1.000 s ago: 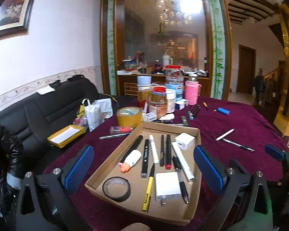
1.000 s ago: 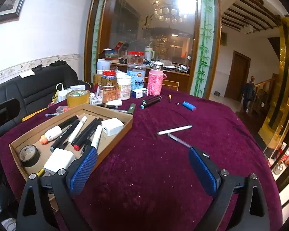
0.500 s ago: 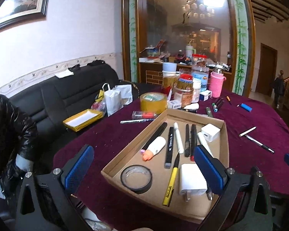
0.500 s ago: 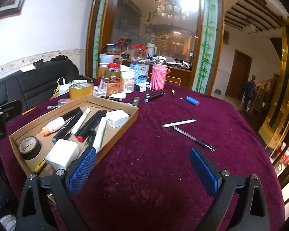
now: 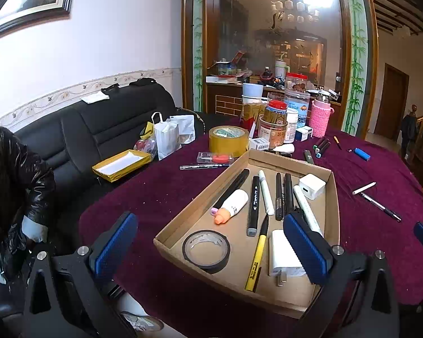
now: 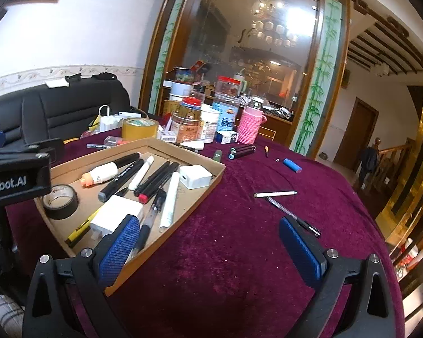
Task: Organize rigid objects
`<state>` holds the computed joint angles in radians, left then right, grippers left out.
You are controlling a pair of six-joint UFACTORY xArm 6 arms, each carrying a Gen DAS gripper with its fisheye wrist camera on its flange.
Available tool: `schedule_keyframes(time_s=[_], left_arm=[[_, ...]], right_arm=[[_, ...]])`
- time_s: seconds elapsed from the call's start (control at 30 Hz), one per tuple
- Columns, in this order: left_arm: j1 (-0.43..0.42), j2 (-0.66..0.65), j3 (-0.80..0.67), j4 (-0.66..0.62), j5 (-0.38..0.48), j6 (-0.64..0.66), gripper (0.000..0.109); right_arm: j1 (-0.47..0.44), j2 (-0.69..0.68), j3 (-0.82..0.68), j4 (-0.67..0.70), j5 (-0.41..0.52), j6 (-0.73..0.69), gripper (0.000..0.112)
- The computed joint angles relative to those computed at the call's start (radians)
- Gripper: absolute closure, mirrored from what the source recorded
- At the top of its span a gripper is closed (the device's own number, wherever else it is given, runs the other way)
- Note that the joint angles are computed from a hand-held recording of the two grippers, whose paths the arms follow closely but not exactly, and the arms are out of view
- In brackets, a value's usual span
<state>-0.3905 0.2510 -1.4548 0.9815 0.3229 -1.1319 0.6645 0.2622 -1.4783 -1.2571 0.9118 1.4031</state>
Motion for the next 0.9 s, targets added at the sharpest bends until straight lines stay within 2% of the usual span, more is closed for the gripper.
schedule_keyframes(time_s=[0.17, 0.9], left_arm=[[0.004, -0.012, 0.01, 0.017, 0.021, -0.029, 0.006], [0.016, -0.01, 0.024, -0.03, 0.021, 0.003, 0.006]], right_arm=[[0.019, 0.021, -0.022, -0.008, 0.019, -0.031, 0.011], [0.045, 0.043, -0.045, -0.033, 0.031, -0.055, 0.011]])
